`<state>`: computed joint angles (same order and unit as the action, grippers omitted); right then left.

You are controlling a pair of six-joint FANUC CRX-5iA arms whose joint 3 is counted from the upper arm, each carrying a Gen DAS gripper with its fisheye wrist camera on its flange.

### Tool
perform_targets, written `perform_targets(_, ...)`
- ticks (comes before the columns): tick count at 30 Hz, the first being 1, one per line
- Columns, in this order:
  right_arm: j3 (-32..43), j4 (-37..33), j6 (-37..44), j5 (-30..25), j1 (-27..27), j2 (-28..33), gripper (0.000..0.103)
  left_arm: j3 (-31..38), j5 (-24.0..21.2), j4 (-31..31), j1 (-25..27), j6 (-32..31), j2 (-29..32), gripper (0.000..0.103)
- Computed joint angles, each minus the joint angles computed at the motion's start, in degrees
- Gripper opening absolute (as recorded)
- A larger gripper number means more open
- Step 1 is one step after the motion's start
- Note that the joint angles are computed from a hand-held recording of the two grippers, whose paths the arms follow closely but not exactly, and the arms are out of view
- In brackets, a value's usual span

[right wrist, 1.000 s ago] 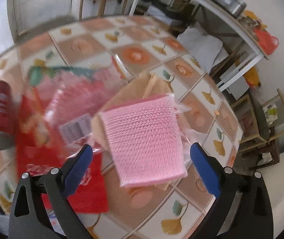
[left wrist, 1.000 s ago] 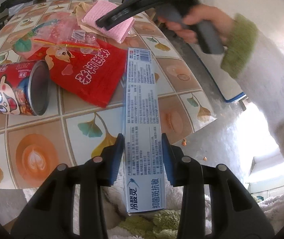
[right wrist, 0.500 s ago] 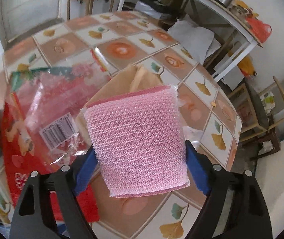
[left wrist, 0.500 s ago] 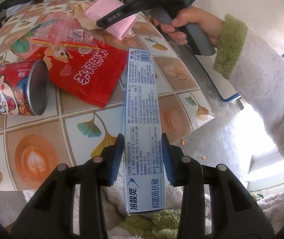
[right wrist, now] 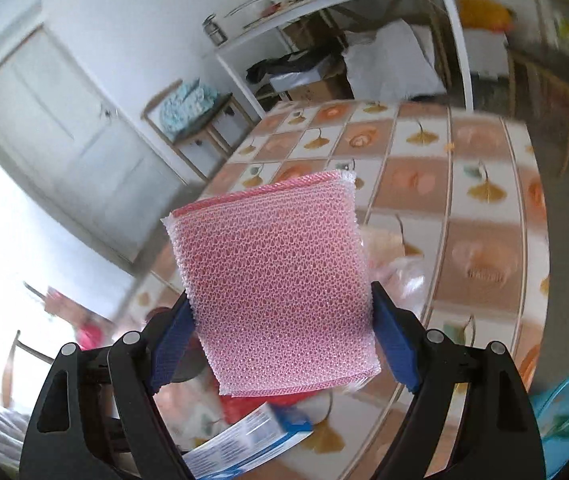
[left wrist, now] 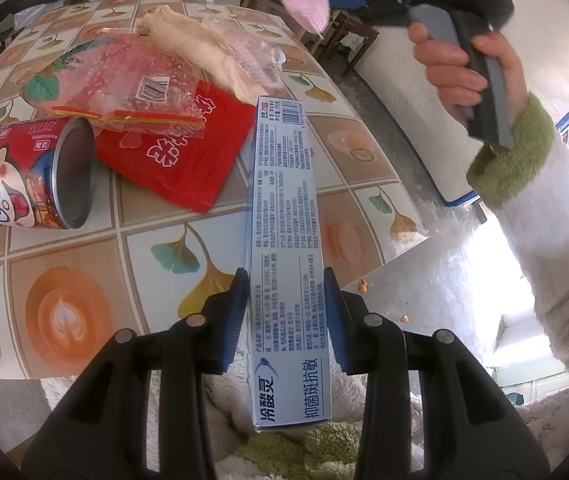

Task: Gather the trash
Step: 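Lift the pink sponge with the right tool while the left tool lifts the blue-white toothpaste box, then carry sponge and toothpaste box to the wastebasket and open both tools over it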

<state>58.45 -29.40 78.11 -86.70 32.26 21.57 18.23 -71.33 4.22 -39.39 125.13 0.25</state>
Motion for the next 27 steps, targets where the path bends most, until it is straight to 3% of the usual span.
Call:
perform_targets(11,-14.8,-6.0,-2.3,8.5,-4.5,-10.8,0.081,0.4,1.4,-1.1,-1.2,-0.2,-0.2,0.035)
perform_targets(23,-28.9,-7.6,-3.2,15.9,-10.0,-23.9,0.081,7.0,1.7,-6.4,-4.8,-0.6,1.9,0.034)
perform_targets(27,-34.5,-7.8,-3.7,18.8,-13.2,-29.1,0.081,9.8,2.2,-5.3,-4.8,-1.9,3.7,0.034)
